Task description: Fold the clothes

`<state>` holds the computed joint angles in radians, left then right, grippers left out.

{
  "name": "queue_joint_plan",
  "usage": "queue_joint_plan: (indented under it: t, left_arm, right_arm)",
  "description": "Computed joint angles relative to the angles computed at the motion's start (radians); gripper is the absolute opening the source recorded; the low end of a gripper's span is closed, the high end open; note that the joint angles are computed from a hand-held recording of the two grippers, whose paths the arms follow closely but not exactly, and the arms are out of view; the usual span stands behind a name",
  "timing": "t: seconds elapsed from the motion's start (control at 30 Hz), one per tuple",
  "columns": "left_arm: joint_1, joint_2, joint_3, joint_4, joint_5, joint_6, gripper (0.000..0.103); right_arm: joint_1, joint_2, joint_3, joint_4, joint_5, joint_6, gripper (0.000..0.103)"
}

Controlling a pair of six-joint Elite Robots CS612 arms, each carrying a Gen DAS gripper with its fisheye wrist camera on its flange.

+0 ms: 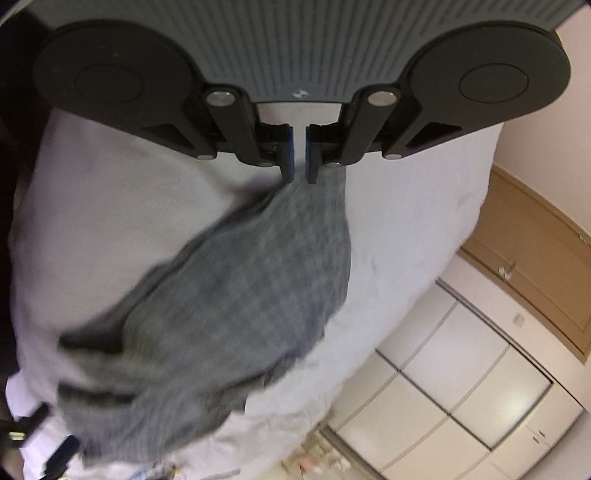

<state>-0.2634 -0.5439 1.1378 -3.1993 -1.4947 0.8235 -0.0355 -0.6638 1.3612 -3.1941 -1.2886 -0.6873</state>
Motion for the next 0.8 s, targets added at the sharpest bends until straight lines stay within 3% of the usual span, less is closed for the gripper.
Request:
queue_joint_plan:
  t: [0.1, 0.17, 0.3, 0.37, 0.57, 0.63, 0.67, 0.8]
  left_arm:
    - [-0.020, -0.017, 0.022, -0.023, -0.082, -0.025, 0.014]
    - [-0.034, -0.023, 0.026, -0.028, -0.152, -0.039, 0.026]
    - [-0.066, -0.010, 0.003, -0.002, -0.261, -0.014, 0.028]
    - [-0.082, 0.000, -0.011, 0.016, -0.299, 0.008, 0.029]
    - [-0.113, 0.040, -0.074, 0.091, -0.351, 0.025, 0.037]
    - [-0.119, 0.051, -0.093, 0.119, -0.351, 0.034, 0.037]
    - [-0.121, 0.056, -0.101, 0.133, -0.351, 0.039, 0.037]
    - [-0.123, 0.061, -0.114, 0.180, -0.358, 0.047, 0.037]
  right_arm:
    - [-0.018, 0.006, 0.005, -0.049, -0.144, 0.113, 0.037]
    - [-0.030, 0.014, -0.005, -0.054, -0.249, 0.163, 0.037]
    - [-0.057, 0.039, -0.040, -0.030, -0.367, 0.210, 0.038]
    - [-0.065, 0.052, -0.059, -0.021, -0.387, 0.187, 0.038]
    - [-0.078, 0.088, -0.110, -0.039, -0.273, 0.116, 0.040]
    - [-0.074, 0.104, -0.123, -0.059, -0.287, 0.108, 0.035]
    - [-0.072, 0.114, -0.129, -0.088, -0.315, 0.100, 0.027]
    - [-0.064, 0.156, -0.164, -0.178, -0.426, 0.036, 0.025]
